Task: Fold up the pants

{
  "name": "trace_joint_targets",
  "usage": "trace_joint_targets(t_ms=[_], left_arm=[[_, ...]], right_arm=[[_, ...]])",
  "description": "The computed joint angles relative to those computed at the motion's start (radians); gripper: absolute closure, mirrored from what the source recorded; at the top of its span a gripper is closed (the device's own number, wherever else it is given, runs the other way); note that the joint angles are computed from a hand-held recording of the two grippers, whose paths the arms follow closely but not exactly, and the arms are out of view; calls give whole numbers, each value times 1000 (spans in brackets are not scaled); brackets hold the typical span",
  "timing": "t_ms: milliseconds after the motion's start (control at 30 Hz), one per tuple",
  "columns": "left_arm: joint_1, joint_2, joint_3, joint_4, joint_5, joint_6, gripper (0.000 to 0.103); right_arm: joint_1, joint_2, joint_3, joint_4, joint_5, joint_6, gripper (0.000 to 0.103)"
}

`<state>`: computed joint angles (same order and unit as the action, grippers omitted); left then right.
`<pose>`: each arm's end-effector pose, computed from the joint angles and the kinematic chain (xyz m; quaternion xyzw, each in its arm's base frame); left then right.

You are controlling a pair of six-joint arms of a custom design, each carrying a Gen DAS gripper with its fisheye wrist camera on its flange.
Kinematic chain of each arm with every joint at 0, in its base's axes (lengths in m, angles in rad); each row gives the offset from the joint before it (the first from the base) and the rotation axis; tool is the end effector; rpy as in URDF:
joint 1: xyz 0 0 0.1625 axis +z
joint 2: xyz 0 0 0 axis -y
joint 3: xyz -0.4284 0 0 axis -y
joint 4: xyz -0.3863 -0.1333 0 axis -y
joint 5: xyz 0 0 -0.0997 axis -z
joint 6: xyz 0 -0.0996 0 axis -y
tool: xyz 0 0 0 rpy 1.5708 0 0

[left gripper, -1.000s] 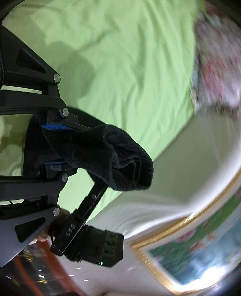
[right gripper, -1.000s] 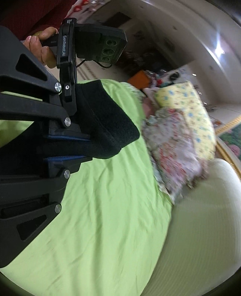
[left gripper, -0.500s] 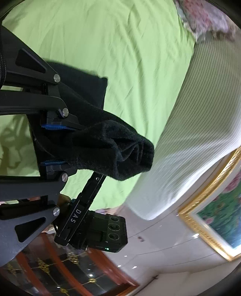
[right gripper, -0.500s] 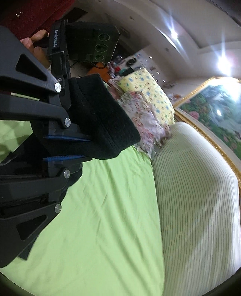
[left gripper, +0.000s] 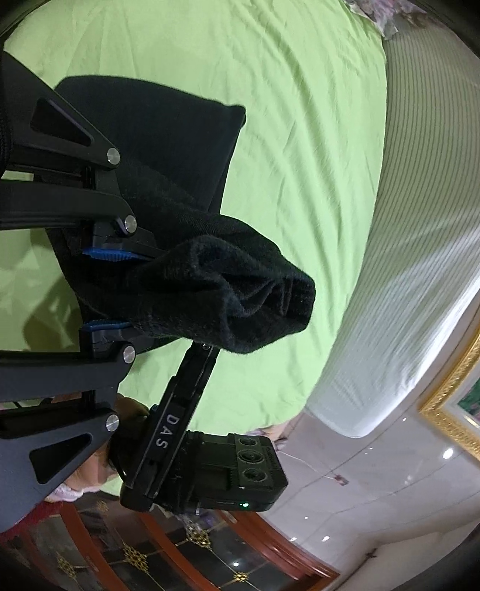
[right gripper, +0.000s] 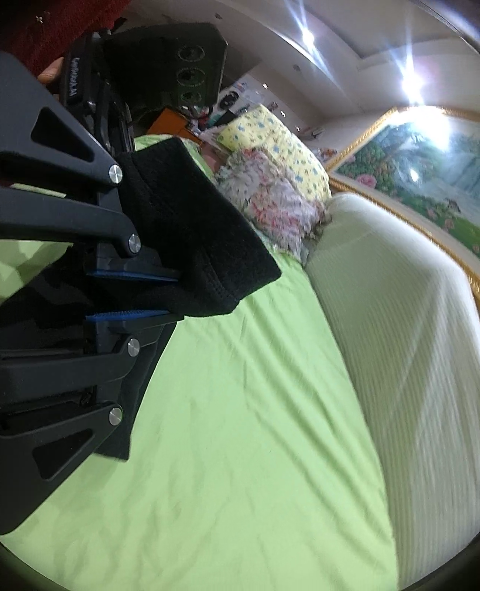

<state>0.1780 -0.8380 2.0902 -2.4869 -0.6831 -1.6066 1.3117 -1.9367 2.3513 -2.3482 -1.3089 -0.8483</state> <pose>-0.4361 -0.2924 0.0218 -0.0236 0.8930 -0.4116 0.1807 0.0698 -0.3575 0.3524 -0.3057 0.9263 -0.2197 0.0152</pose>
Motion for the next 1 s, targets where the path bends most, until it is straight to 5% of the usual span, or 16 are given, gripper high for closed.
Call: trace_joint_targets(t_ms=[267,433,667,767,1000], left_arm=[[30,79,-30,-95,-9,136,64],[5,99,-2,-186,-20,212,45],[0,88,33,-306,-72,290,36],[-24,57,64,-320,-75,285,32],[-84,-49,116,-116,-28,100,27]], right_arm=[[-76,-79,30,-46,-18,32,81],[-137,-171,61,-65,-7,43,57],[-194,-264,111,-99,-34,72,50],[-171,-292,150,-204,-112,111,45],[-206,-404,201,-266,-109,148,38]])
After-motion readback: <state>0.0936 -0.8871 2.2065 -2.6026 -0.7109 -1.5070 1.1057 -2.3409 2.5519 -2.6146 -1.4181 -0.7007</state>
